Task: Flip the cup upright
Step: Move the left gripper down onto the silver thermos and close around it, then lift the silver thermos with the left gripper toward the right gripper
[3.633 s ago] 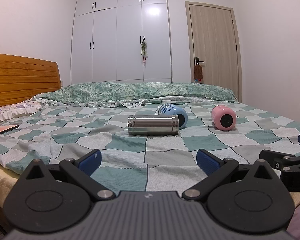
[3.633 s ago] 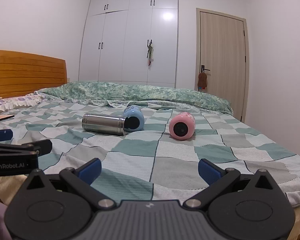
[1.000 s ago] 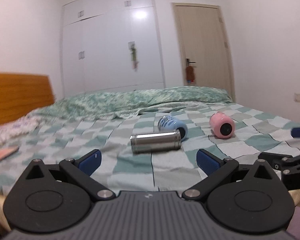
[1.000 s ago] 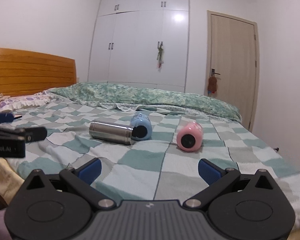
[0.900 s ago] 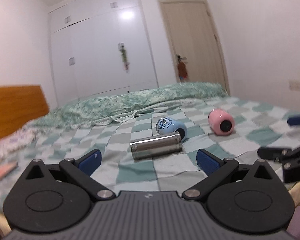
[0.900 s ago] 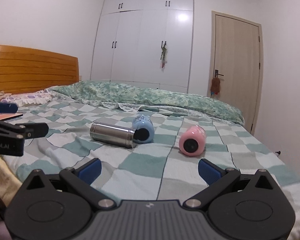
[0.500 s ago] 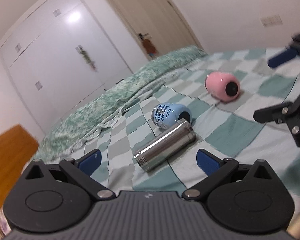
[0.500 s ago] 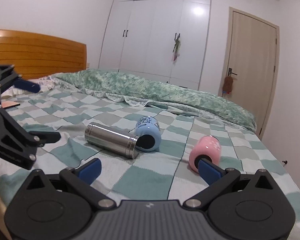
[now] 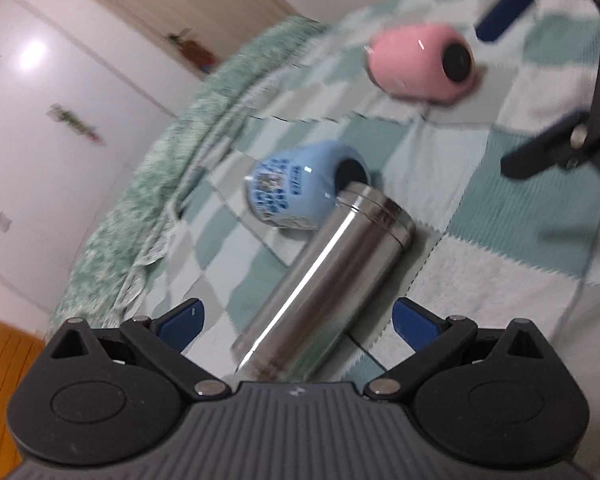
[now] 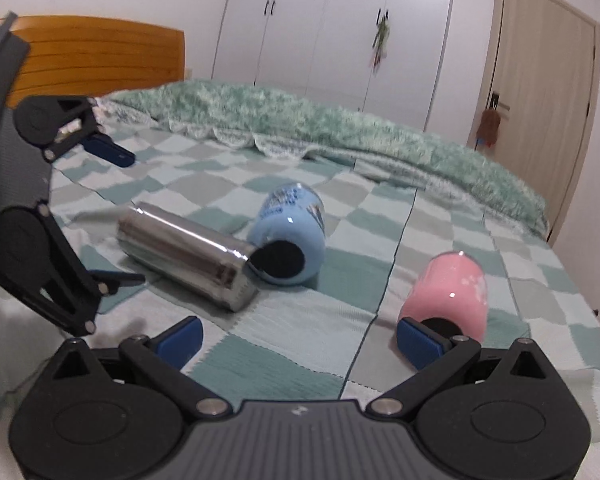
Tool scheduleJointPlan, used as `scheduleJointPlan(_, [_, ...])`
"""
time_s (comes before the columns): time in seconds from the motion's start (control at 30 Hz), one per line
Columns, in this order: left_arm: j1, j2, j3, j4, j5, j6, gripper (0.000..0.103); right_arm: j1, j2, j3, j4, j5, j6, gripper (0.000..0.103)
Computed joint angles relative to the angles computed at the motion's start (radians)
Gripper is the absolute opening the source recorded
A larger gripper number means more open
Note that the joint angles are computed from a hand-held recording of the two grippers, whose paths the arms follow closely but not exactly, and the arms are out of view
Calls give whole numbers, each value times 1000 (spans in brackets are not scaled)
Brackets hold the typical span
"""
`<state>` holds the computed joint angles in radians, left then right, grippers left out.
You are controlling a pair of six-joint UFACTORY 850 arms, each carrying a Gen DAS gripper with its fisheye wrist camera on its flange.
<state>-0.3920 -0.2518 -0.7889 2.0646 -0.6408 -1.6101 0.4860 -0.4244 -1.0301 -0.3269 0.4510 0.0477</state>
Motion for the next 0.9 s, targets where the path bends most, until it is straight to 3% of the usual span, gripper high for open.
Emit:
scheduleJointPlan(0.13, [50,-90,-94,-36,71,120,93,-14,-46,-52,-102,-43,95,103])
scheduleJointPlan(0.23, [85,-133,-141,-62,148,222,80,-16,-64,-66,-147,-61,126,103])
scheduleJointPlan(0.4, [87,-115,-120,40,163,157,70,-21,-59,-53,-176,-45,156,103])
scheduleJointPlan(0.63, [1,10,-5,68,95,101,62,-23,43,46,-149,-19,115,103])
scheduleJointPlan(0.73, [-64,63,48,13,55,116,62,-34,106,106,-194,-7,144,103])
scheduleJointPlan(0.9, [-144,119,99,-166,65,194,62,-66,194,191,-281,4,205,103])
